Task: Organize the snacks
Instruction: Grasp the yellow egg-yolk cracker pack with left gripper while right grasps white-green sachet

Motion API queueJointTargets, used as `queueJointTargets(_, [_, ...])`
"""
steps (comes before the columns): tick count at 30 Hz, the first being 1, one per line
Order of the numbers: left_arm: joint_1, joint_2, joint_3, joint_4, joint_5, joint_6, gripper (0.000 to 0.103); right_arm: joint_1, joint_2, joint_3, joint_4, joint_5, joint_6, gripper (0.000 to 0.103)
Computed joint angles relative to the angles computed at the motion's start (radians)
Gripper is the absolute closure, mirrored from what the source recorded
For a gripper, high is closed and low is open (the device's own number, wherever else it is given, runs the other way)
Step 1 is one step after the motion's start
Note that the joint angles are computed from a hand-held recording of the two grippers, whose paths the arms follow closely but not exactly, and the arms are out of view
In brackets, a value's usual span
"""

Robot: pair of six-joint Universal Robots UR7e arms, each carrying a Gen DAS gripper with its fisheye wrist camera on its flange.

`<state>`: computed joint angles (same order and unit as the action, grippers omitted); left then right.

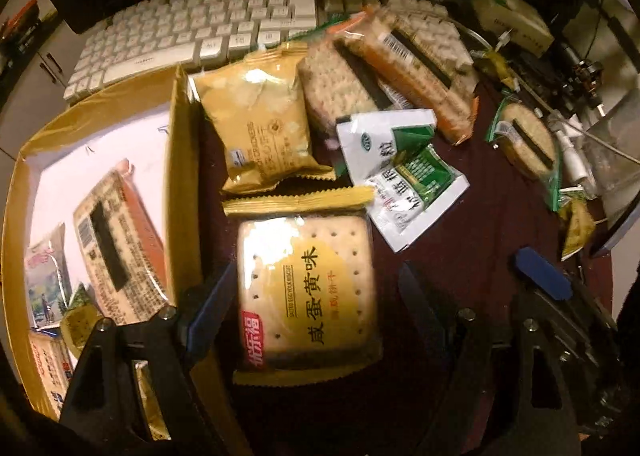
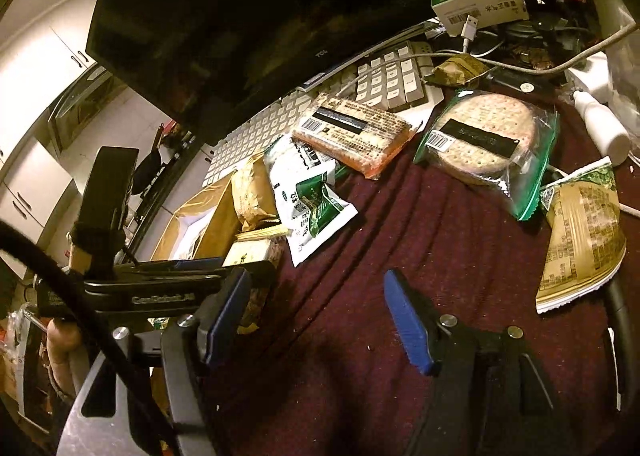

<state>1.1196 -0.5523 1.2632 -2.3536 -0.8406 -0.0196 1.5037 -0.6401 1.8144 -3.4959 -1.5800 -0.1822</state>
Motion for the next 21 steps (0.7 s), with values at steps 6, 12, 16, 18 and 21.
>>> queueJointTargets(6, [-0.022,-0.043,0.094,-0.036,0.028,-0.038,0.034,0.003,0.003,-0.004,0.007,-0.005,-0.003,0.034])
queueJointTargets(12, [-0.041,-0.171,0.330,-0.259,-0.050,-0.067,0.034,0.013,0.007,-0.014,0.043,-0.015,-0.035,0.034])
queueJointTargets(16, [-0.039,-0.260,0.485,-0.438,-0.130,-0.081,0.034,0.033,0.016,-0.035,0.083,-0.065,-0.062,0.034])
queueJointTargets(18, [-0.045,-0.276,0.516,-0.482,-0.124,-0.097,0.034,0.042,0.018,-0.053,0.129,-0.093,-0.069,0.034])
queueJointTargets(21, [-0.036,-0.301,0.539,-0.508,-0.164,-0.120,0.034,0.076,0.035,-0.098,0.138,-0.199,-0.067,0.034])
